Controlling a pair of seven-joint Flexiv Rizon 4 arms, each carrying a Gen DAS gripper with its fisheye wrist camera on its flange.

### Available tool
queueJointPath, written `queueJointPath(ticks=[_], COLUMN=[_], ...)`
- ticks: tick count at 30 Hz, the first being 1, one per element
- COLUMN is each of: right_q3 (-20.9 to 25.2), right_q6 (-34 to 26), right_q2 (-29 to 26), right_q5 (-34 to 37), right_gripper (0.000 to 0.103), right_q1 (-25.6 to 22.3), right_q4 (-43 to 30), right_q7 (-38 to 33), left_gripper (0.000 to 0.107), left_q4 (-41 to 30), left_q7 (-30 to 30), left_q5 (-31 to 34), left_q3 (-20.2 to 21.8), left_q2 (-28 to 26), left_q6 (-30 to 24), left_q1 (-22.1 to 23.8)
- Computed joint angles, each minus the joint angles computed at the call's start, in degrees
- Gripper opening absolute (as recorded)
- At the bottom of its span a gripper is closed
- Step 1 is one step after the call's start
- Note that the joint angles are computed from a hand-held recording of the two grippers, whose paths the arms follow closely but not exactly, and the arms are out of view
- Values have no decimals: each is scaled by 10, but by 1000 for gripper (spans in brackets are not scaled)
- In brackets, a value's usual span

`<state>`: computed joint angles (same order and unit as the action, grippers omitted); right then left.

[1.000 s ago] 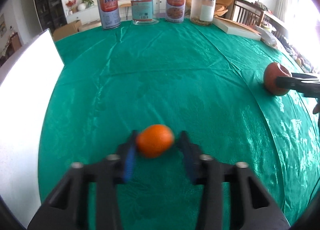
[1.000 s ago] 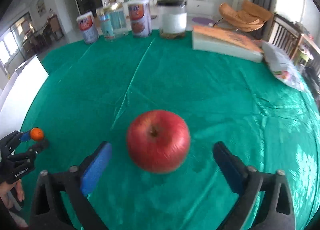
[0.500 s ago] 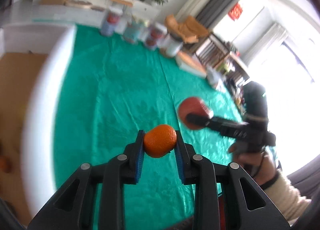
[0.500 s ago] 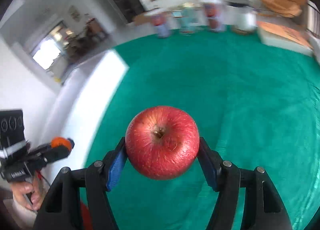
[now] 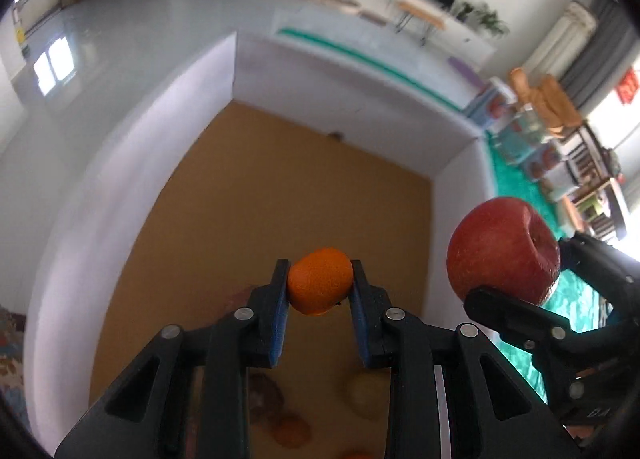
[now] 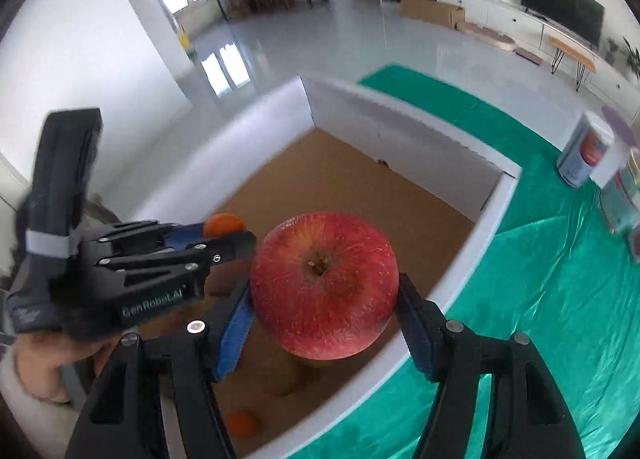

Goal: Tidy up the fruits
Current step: 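Carry both fruits into the white box and open both tools, then raise both open tools above the box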

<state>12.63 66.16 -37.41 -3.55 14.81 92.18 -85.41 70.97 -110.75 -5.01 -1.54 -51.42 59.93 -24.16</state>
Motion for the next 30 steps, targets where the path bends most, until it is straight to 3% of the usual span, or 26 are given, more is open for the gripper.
queueJointPath(ticks=[2, 8, 11, 13, 15, 18, 20, 24, 27, 30], right_q3=[-28, -70, -76, -71, -69, -58, -46, -48, -50, -88], right_q6=[-74, -174, -179, -181, -154, -106, -65, 36, 112, 169], right_q2=[-41, -113, -127, -123, -101, -57, -20, 70, 130, 174], right_q5=[-34, -90, -97, -92, -88, -76, -64, -70, -80, -118], right_gripper=[67, 67, 68, 68, 72, 95, 96, 103, 103, 103], right_q1=[28, 57, 62, 58, 52, 37, 25, 25, 28, 59], right_q4=[-58, -144, -161, -159, -132, -92, -60, 41, 128, 217], right_q7=[24, 49, 63, 68, 72, 73, 66, 70, 78, 131], left_gripper=[28, 30, 43, 66, 73, 83, 93, 100, 103, 102], left_q4=[-42, -149, -149, -133, -94, -62, -35, 31, 85, 122], left_q7=[-6, -25, -48, -60, -62, -81, -119, -243, -331, -486], left_q5=[-1, 8, 19, 23, 41, 99, 158, 308, 353, 392], left_q3=[8, 21, 27, 26, 30, 71, 113, 194, 204, 235], left_q2=[-29, -95, -93, -80, -50, -3, 40, 129, 175, 207], left_q6=[-45, -148, -156, -152, -110, -90, -79, -57, -53, -106], left_q1=[-3, -6, -4, -1, -5, -35, -72, -164, -192, -240])
